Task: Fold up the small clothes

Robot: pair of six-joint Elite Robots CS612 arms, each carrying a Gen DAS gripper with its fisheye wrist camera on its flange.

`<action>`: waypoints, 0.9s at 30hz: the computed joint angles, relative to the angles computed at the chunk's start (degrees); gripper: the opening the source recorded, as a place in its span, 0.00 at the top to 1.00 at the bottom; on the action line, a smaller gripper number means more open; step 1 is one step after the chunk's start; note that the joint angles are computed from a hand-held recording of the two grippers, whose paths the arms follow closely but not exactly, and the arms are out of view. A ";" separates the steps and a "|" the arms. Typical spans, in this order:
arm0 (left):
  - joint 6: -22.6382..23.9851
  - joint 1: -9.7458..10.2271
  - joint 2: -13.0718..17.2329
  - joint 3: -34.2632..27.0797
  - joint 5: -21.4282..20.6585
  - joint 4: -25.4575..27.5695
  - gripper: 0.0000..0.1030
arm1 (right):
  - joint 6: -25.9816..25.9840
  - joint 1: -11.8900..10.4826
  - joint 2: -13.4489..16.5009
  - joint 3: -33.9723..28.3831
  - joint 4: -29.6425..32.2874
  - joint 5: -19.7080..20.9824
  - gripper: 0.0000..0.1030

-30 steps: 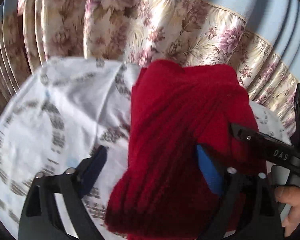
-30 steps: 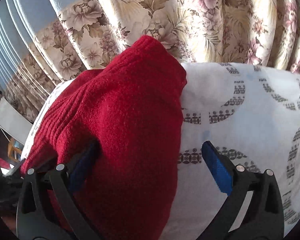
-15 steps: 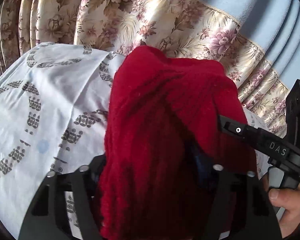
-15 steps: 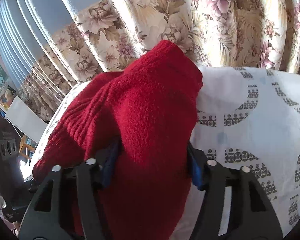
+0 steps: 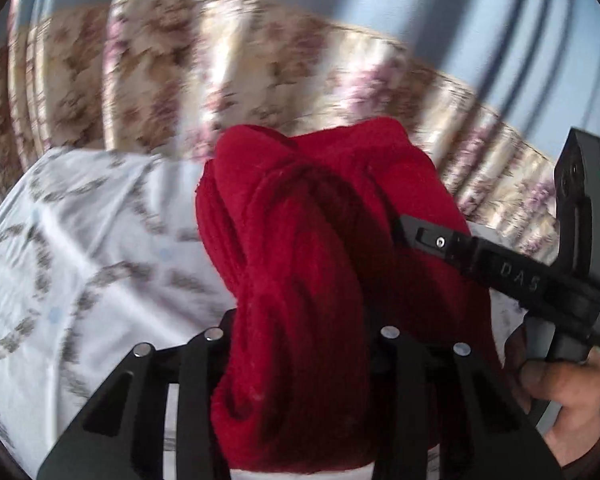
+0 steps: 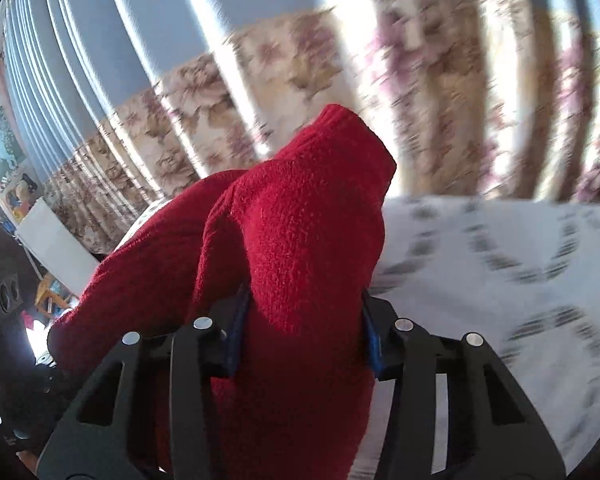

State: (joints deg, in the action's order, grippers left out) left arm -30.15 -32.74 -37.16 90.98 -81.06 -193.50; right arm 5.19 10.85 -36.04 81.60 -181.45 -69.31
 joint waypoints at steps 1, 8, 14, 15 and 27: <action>0.04 -0.51 0.23 -0.94 -0.29 0.17 0.64 | -0.49 -0.82 -0.76 1.05 -0.60 -0.30 0.55; 1.24 -4.21 3.17 -9.17 -1.24 4.56 0.64 | -5.25 -5.69 -3.29 5.48 -1.93 -2.66 0.55; -0.16 -6.07 7.46 -17.32 -1.04 14.20 0.50 | -9.13 -7.02 -1.88 5.26 1.97 -11.74 0.48; -0.58 -6.37 7.94 -18.19 -0.20 16.69 0.40 | -9.26 -6.87 -1.28 5.16 2.71 -14.07 0.45; 8.95 -8.54 2.67 -3.01 16.29 2.45 0.05 | -2.80 -3.03 -6.45 19.29 -12.32 -25.78 0.03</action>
State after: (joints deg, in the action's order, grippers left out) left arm -21.20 -41.28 -34.49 87.96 -64.77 -191.05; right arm 2.38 7.82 -42.49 100.89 -193.77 -95.10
